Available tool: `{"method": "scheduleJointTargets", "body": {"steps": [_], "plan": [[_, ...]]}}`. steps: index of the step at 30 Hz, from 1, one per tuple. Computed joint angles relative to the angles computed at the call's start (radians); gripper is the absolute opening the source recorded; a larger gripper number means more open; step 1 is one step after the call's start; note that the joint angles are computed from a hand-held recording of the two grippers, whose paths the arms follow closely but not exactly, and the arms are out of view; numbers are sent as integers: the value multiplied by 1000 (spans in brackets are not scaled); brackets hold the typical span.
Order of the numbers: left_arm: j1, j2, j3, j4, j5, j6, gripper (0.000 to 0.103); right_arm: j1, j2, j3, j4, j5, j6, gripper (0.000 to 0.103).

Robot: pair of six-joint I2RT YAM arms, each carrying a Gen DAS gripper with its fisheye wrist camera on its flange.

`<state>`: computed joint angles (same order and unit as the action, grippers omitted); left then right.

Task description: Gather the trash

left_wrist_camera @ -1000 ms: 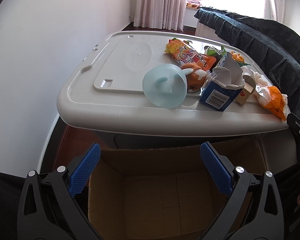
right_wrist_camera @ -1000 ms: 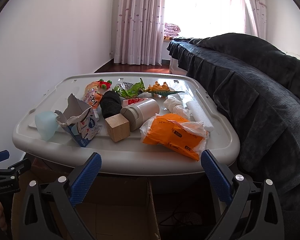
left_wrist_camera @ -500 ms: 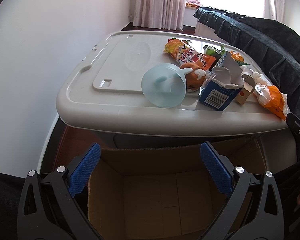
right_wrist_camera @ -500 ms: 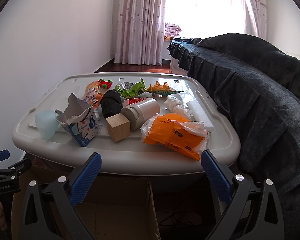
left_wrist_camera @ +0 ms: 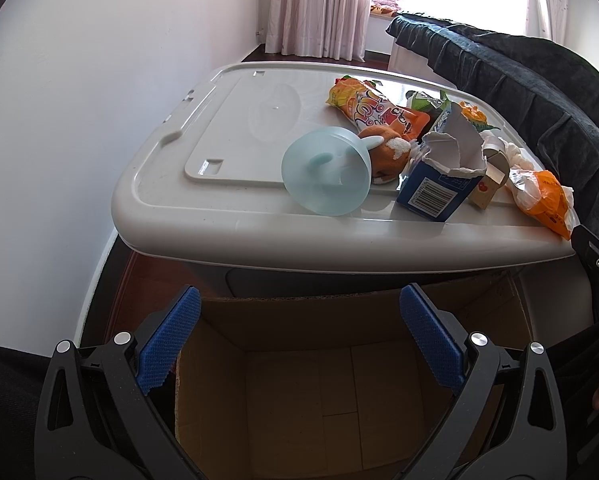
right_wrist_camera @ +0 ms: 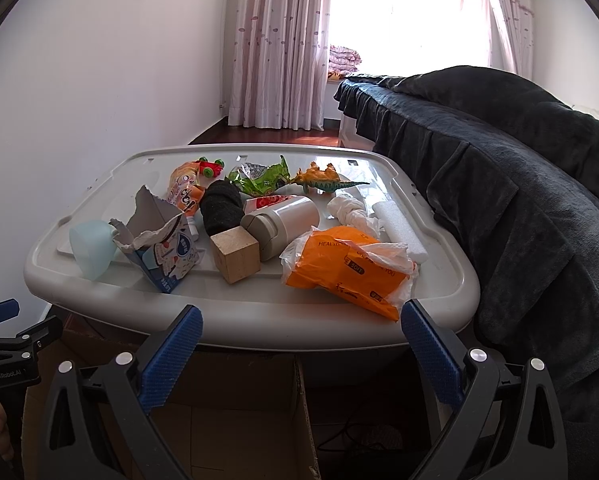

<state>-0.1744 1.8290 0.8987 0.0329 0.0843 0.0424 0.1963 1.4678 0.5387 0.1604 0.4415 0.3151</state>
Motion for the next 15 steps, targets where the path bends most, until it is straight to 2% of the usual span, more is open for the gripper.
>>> {"method": "scheduleJointTargets", "body": {"steps": [12,15], "plan": [[-3,0,-2,2,-4,-1,97,4,20,10,2,-2,-9,98],[-9,2,-3,-1,-9,-5,97,-17,45,41,-16,-38,-45,98]]}}
